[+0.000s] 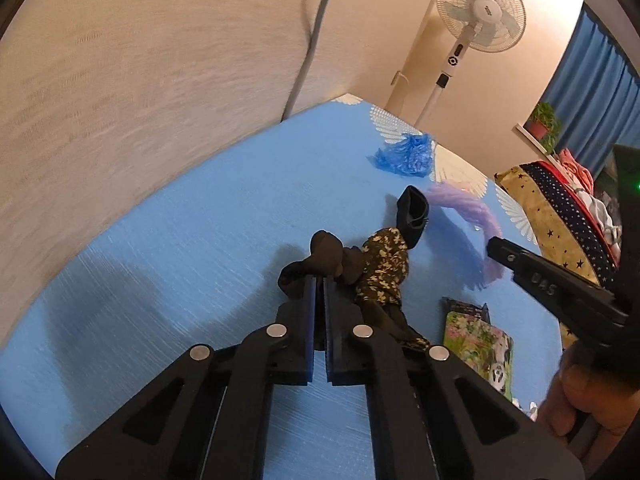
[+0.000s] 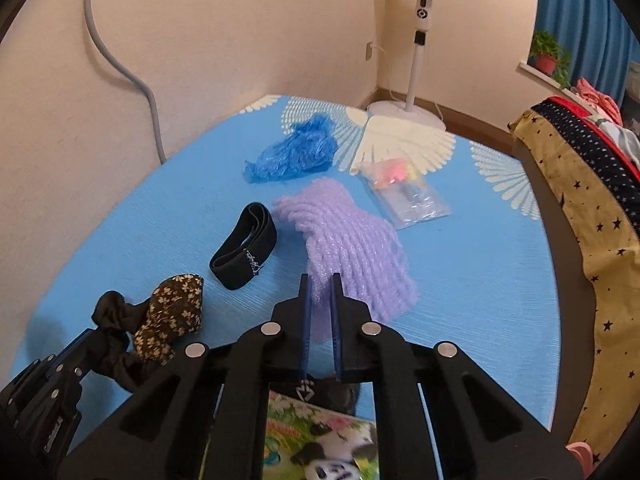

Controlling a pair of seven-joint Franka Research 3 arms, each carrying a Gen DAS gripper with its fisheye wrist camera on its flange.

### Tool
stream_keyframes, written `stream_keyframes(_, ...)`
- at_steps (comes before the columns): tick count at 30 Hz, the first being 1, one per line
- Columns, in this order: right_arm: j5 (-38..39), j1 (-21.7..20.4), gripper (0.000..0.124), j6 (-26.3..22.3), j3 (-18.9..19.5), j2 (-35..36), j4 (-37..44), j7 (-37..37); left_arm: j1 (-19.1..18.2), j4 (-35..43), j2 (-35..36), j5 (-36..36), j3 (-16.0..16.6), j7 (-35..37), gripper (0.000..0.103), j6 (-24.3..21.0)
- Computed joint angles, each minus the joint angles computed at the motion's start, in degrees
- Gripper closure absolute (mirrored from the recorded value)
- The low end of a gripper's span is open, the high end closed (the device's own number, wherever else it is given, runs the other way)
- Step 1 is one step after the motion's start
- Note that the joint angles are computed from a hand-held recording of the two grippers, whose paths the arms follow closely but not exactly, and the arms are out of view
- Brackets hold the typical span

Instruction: Collect trash

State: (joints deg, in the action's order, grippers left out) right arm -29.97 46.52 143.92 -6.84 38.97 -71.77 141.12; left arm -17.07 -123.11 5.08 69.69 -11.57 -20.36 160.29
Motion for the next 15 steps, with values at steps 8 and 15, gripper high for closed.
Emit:
stream_keyframes(8,-9.13,1.93,0.115,3.39,-1.28,-12.73,-15.02,10.52,0.75,-2.35,-3.88,4.01,-0.64,-3.85,0.101,1.16)
stream_keyframes(15,-19.48,1.92,0.115,2.77,0.84,-25.31,-28.28,22.55,1.59,-4.2,-8.39,6.5,-2.82,-4.39,0.101,1.23)
